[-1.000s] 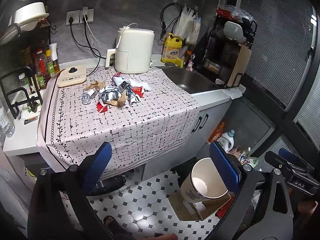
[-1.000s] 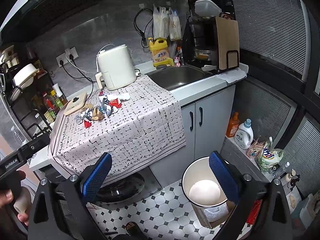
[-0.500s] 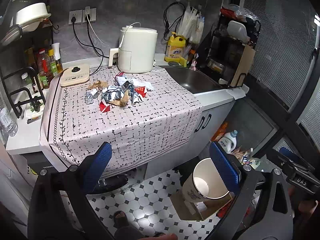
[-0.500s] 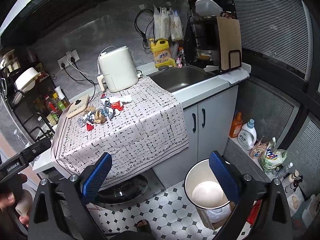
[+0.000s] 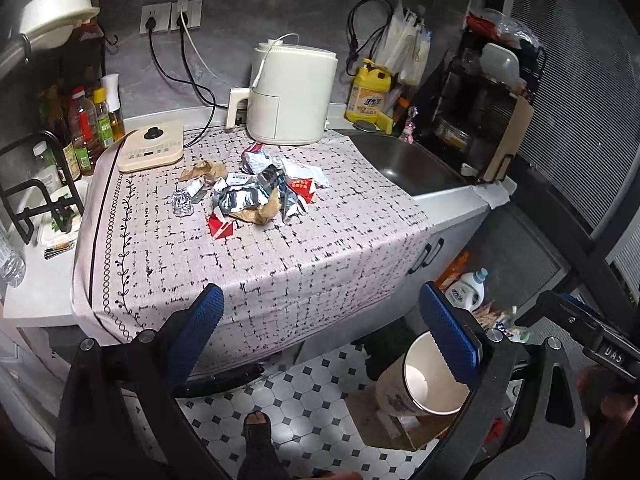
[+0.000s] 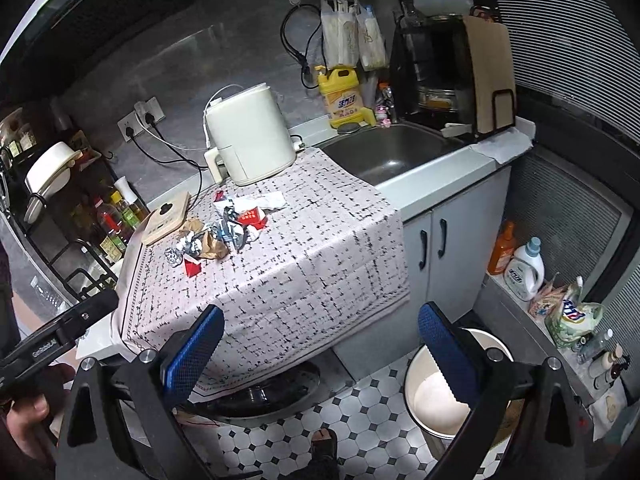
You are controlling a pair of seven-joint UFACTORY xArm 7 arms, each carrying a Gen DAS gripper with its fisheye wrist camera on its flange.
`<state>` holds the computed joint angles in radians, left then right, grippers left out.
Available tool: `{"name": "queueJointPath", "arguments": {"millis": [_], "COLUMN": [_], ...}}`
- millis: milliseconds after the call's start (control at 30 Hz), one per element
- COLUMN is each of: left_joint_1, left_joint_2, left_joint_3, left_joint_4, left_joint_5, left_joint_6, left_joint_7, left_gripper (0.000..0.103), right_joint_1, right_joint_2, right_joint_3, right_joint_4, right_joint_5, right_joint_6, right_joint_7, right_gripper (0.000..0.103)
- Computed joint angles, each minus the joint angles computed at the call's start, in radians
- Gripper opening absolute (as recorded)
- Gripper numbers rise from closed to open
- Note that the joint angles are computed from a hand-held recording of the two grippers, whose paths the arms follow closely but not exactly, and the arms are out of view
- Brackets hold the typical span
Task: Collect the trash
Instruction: 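Grasp a red-white wrapper with the left tool while the right tool grasps a tan paper scrap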
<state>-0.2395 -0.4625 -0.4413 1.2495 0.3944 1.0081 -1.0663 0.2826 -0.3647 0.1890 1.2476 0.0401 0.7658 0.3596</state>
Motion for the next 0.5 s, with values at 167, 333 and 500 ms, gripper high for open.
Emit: {"name": "queueJointPath", "arguments": {"millis": [167, 333, 500], "left_joint_1": [0.011, 0.035, 0.066], "left_joint_2": [0.011, 0.019, 0.040], "left_joint_3": [0.080, 0.147, 0.193], "left_joint_4": [-0.038, -0.082, -0.115], "left_joint_5": [-0.024, -0.067, -0.103], "left_joint_6": [-0.102, -0.199, -0.275], "left_joint_7": [0.058, 0.116, 0.171], "left_gripper": [0.097, 0.097, 0.093], "right_joint_1": [0.005, 0.027, 0.076], "right_joint_2": [0.139, 0.278, 0.399], "right_joint_3": [0.024, 0.036, 0.023], "right_joint_4": [0.129, 0.272, 0.404], "right_joint_5": [-0.042, -0.122, -0.169], "right_joint_6": [0.015, 0.050, 0.093], "right_joint_7": [0.011, 0.078, 0.102], "right_gripper": [0.095, 0.095, 0.094]}}
